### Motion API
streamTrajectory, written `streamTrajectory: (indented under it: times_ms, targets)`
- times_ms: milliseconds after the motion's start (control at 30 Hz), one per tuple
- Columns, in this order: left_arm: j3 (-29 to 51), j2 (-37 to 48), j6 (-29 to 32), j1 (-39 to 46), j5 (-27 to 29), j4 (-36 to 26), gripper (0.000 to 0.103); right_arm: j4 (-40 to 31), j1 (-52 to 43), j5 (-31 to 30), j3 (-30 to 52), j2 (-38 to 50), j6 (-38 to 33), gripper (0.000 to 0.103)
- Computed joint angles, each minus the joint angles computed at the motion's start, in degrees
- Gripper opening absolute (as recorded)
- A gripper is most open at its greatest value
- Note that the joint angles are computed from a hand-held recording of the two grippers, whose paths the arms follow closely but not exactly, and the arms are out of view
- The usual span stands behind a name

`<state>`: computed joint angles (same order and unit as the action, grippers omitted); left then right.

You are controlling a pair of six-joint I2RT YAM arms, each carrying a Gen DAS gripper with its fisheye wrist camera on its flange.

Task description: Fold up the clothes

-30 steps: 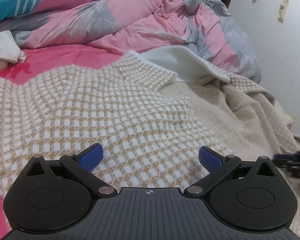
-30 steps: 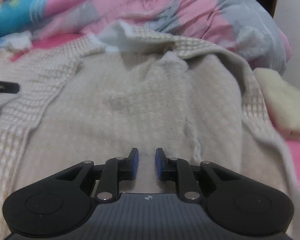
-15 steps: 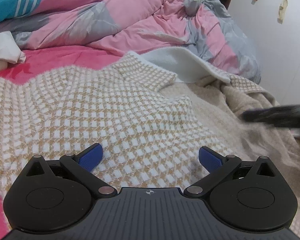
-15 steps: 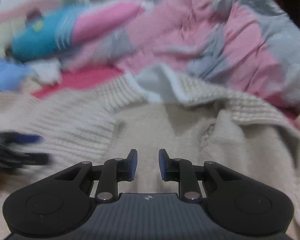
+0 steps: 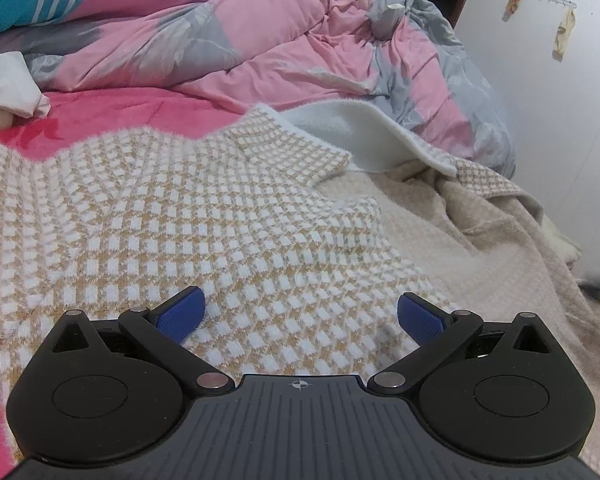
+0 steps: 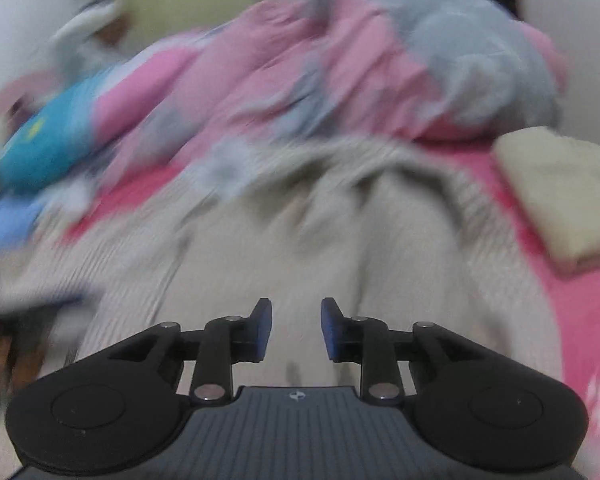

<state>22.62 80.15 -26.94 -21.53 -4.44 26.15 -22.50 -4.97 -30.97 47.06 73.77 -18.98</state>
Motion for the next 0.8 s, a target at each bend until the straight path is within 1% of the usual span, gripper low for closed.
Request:
streamTrajectory:
  times_ms: [67, 100, 133, 167, 233, 300, 367, 400, 433, 500, 533, 567, 600, 633, 700, 733, 800]
  targets:
    - [0.0, -0.1, 0.0, 0.0, 0.0, -0.3, 0.103, -1.6, -3.4, 3.5, -8.1, -6.5, -8.0, 0.031]
    - [0.1, -0.2, 0.1, 0.0, -0.1, -0.5, 0.103, -1.8, -5.7, 5.6, -12.1, -9.7, -12.0, 0.028]
    - [0.3, -0.3, 0.1, -0.2, -0.3, -1.0, 0.103, -2.4, -10.4, 4.2, -15.2, -13.6, -14.5, 0.028]
    - [0.6, -0.3, 0.2, -0.4, -0.6, -1.6, 0.103, -5.1, -16.2, 1.3, -15.3, -16.7, -14.6, 0.029]
    - [1.9, -0.7, 0.3, -0.9, -1.5, -4.3, 0.103, -11.3, -25.1, -1.8, -12.7, -20.6, -11.6, 0.031]
    - [3.5, -1.4, 0.4, -1.7, -2.7, -8.0, 0.103, -15.5, -33.0, -10.0, -11.6, -24.8, -10.8, 0.032]
    - [5.4, -3.6, -0.1, -3.4, -5.4, -13.6, 0.103, -20.8, -36.4, -18.6, -11.1, -27.8, -14.0, 0.032]
    - [6.0, -4.9, -0.7, -4.5, -6.7, -16.0, 0.103, -23.6, -37.1, -21.9, -11.3, -29.1, -16.8, 0.032]
    - [6.0, -7.0, -1.7, -5.9, -7.7, -17.5, 0.103, -24.3, -36.2, -22.5, -12.5, -30.0, -18.7, 0.032]
    - [5.2, -11.0, -3.6, -9.1, -8.8, -19.3, 0.103, -22.2, -32.6, -20.3, -16.1, -30.6, -20.3, 0.032]
    - [4.9, -12.6, -4.5, -10.9, -9.4, -20.1, 0.103, -19.1, -30.4, -16.9, -18.4, -30.3, -19.5, 0.032]
    - [4.8, -13.8, -5.3, -12.8, -10.3, -21.0, 0.103, -15.1, -29.8, -13.0, -20.7, -28.2, -19.2, 0.03]
    - [4.9, -13.9, -5.8, -14.9, -11.6, -21.8, 0.103, -13.6, -32.1, -13.0, -21.0, -25.0, -19.1, 0.028]
    - [5.0, -13.0, -6.2, -16.8, -13.1, -22.3, 0.103, -15.1, -36.7, -16.9, -19.7, -20.7, -20.9, 0.029]
    - [6.1, -9.9, -7.4, -19.5, -15.9, -24.1, 0.103, -18.4, -43.0, -22.3, -16.0, -16.3, -21.9, 0.031]
    - [6.8, -8.0, -8.3, -20.4, -17.1, -25.2, 0.103, -18.0, -45.5, -24.5, -15.0, -16.2, -21.5, 0.032]
    - [6.8, -6.3, -9.9, -21.9, -19.8, -25.4, 0.103, -12.1, -48.7, -27.4, -15.0, -17.5, -18.3, 0.035]
